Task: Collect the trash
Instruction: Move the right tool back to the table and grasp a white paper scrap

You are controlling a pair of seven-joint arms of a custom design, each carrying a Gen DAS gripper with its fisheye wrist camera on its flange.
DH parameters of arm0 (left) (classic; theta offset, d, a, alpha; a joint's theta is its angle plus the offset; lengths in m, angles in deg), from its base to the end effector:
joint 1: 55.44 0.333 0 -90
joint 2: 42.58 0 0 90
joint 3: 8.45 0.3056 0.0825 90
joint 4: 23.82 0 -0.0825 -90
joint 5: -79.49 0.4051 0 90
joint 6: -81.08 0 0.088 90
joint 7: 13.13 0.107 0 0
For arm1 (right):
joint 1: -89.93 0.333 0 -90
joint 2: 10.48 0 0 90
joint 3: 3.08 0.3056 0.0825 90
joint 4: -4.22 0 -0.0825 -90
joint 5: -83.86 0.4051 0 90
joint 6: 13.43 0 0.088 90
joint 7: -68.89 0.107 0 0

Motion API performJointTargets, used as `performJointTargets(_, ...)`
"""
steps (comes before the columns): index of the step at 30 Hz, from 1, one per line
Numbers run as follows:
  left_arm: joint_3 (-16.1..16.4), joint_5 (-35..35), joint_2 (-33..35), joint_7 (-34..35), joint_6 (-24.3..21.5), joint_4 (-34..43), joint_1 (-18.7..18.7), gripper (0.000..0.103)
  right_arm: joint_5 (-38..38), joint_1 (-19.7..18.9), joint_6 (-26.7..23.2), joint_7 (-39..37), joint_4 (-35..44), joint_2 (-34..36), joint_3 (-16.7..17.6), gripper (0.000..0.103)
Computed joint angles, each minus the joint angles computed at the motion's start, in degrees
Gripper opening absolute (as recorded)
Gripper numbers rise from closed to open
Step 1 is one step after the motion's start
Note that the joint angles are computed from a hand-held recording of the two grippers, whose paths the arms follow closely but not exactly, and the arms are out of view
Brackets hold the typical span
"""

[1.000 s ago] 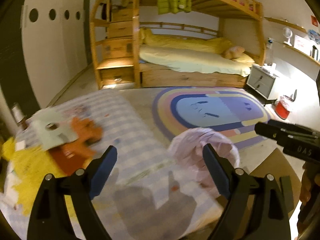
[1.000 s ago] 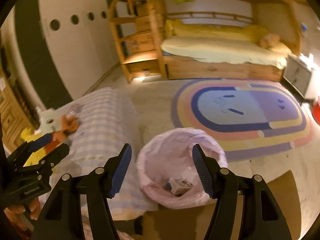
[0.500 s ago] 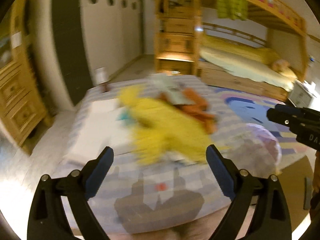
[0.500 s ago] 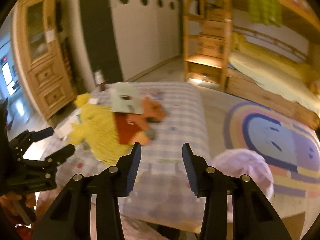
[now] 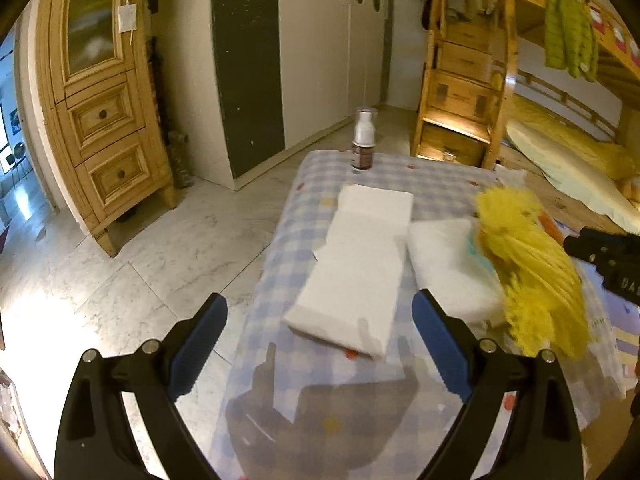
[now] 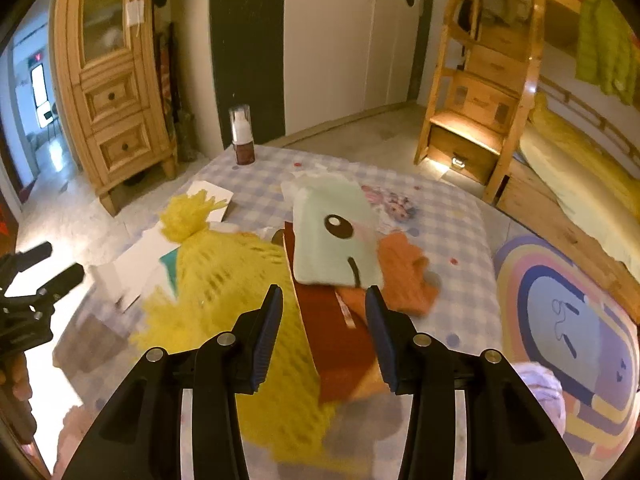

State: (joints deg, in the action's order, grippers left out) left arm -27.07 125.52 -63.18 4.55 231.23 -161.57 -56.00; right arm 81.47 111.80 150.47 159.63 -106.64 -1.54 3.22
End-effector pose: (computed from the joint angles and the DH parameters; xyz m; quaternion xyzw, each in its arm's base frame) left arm 0.4645 -0.1862 0.4771 -0.7379 0.5386 -0.2391 0.3291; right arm 0.5815 0.3102 0.4773 -0.7984 0.4704 -0.1955 0.3211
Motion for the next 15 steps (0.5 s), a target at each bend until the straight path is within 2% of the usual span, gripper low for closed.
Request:
performJointTargets(6, 0.7, 1.3, 2.5, 0.4, 0.8, 1.1, 0.4, 0.091, -7.0, 3.0, -4.7, 4.9, 8.3, 6.6, -2.2, 0.045)
performJointTargets(8, 1.3, 1.0, 2.5, 0.9, 1.7, 0.6, 0.1, 0.091, -7.3, 2.9, -6.1, 5.3, 9.8, 7.4, -2.2, 0.043)
performJointTargets(10, 1.4, 1.0, 2.0, 1.2, 1.6, -0.2, 0.1, 0.091, -8.5, 3.2, -6.9, 6.5, 10.1, 7.3, -2.7, 0.028)
performJointTargets(11, 1.6, 0.5, 1.6, 1.5, 1.8, -0.7, 0.0, 0.091, -8.2, 2.9, -7.3, 6.5, 10.3, 7.2, -2.5, 0.015)
performJointTargets(12, 1.8, 0.0, 1.3, 1.8, 2.2, -1.2, -0.1, 0.092, -8.7, 3.0, -7.1, 7.5, 10.0, 6.7, -2.8, 0.006)
performJointTargets(15, 1.8, -0.6, 0.1, 1.9, 3.4, -3.0, 0.5, 0.096, -11.4, 3.3, -5.0, 10.9, 8.1, 4.4, -3.8, 0.002)
